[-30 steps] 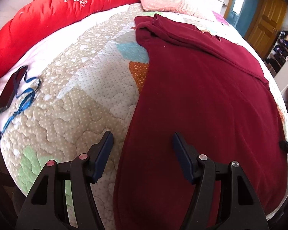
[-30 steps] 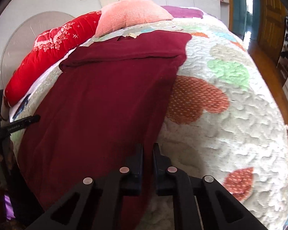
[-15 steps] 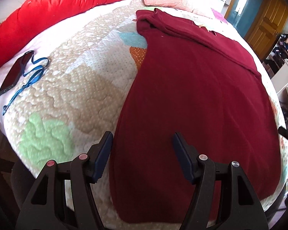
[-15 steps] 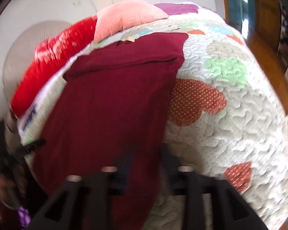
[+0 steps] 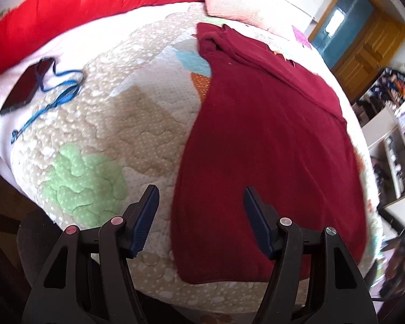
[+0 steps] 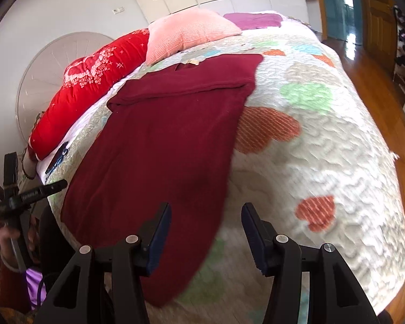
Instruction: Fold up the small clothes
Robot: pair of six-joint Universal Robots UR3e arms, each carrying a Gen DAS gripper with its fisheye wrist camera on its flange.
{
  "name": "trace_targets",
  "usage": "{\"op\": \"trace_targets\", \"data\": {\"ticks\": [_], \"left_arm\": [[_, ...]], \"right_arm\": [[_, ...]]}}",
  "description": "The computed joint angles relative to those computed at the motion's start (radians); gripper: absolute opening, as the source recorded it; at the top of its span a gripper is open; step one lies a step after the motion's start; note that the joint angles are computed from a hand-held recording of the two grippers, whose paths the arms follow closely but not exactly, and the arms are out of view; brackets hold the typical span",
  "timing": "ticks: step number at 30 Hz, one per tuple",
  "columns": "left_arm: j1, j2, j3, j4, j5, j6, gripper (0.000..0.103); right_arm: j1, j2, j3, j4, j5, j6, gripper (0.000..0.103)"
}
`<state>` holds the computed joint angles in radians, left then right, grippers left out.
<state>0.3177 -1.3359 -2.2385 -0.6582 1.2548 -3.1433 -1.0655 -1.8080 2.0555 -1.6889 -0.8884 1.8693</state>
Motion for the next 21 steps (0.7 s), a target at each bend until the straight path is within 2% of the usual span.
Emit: {"op": "trace_targets", "data": {"ticks": [3,4,11,18,21], "left_arm": [[0.08,0.035,-0.022,-0.03,-0.066,0.018,0.065],[0.091,0.03,-0.02,-0.036,-0.074,0.023,0.069],[0.06,-0.02,0.016,-0.084,-0.075,0.066,0.07],[-0.038,-0.027,-0.019,-0.064,-0.011,0.107,0.071],[-0.089,-0.058,-0.022,-0.014,0.032,0.113,0.077]], "right_arm": [[-0.065,-0.017,0.003,0.082,-0.03,-0.083,0.059],[-0.081,-0.025,0.012,0.091,-0.04,-0.1,0.059],[-0.082,0.019,0.018,0.172,-0.097,-0.172,0.059],[-0.063,0.022,0.027,0.231,-0.132,-0.269,0.059],[-0.068,0.027,0.033,0.248,-0.135,-0.296,0.06]]}}
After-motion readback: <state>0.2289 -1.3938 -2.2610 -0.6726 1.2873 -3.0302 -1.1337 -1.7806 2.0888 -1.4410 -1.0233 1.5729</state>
